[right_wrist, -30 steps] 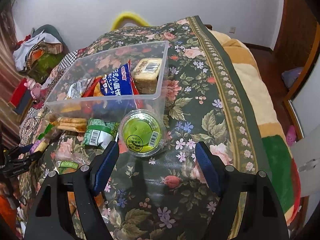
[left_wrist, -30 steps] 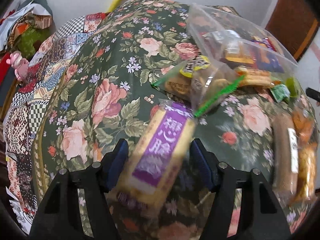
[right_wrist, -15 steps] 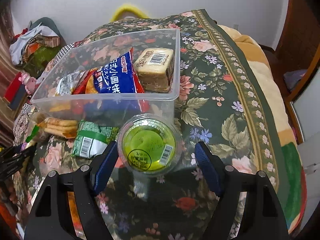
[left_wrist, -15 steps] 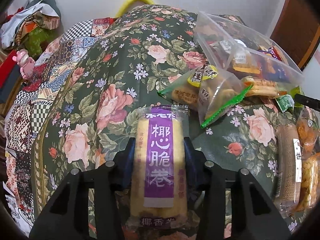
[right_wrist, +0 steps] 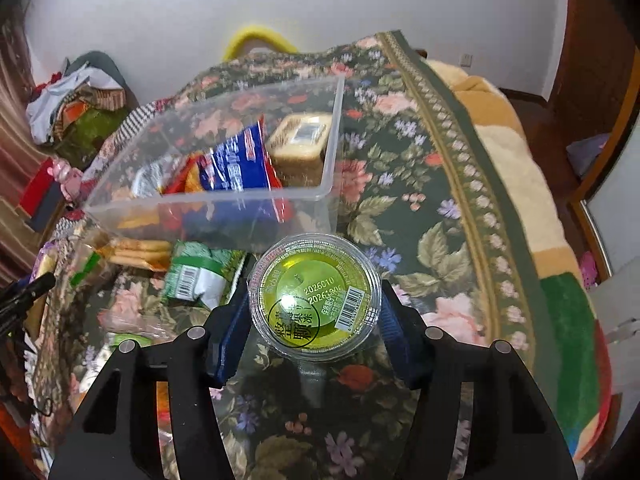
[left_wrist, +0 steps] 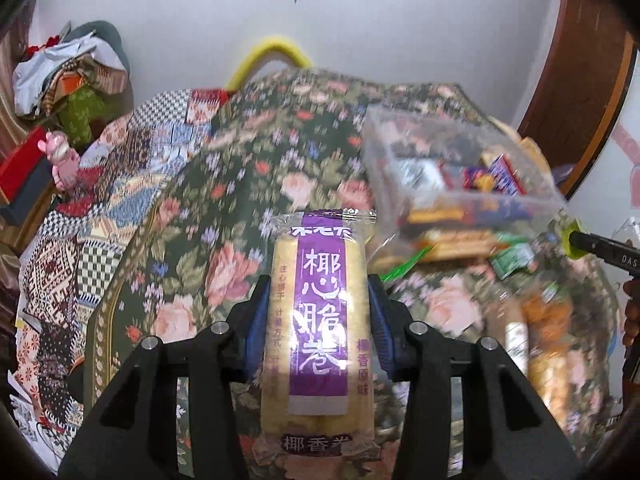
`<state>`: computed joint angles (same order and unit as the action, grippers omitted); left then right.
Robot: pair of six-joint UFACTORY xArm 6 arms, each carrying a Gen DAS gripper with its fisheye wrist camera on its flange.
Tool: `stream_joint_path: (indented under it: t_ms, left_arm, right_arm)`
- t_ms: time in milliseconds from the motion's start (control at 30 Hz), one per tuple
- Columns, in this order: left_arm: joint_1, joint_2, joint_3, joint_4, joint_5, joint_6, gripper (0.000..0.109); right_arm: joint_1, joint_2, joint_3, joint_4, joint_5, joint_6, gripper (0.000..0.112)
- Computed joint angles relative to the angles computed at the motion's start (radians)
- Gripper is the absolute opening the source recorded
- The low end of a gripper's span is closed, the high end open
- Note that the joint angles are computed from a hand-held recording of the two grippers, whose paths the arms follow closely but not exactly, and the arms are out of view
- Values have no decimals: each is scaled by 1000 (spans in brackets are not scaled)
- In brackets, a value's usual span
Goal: Organize snacks
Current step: 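Grasp the green jelly cup with right tool while left grasps coconut roll pack, then lower the coconut roll pack into the box while right places jelly cup in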
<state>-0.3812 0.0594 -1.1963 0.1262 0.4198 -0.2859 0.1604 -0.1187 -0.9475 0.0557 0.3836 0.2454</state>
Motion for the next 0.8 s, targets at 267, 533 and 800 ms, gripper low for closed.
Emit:
stream_joint_path:
  t_ms: [267,533,800]
  left_arm:
    - [-38,43,-109,-47,-35,25,45]
    - [-90,178,-302,-92,-27,66,45]
    - [-121,370,-580,-140,58,119,45]
  right_arm:
    - [-5,-64,-2,18,-51,-25,56]
    - [-2,-17,-81,20,-90,-32,56]
    - [-1,72,-187,38,-96,-61,56]
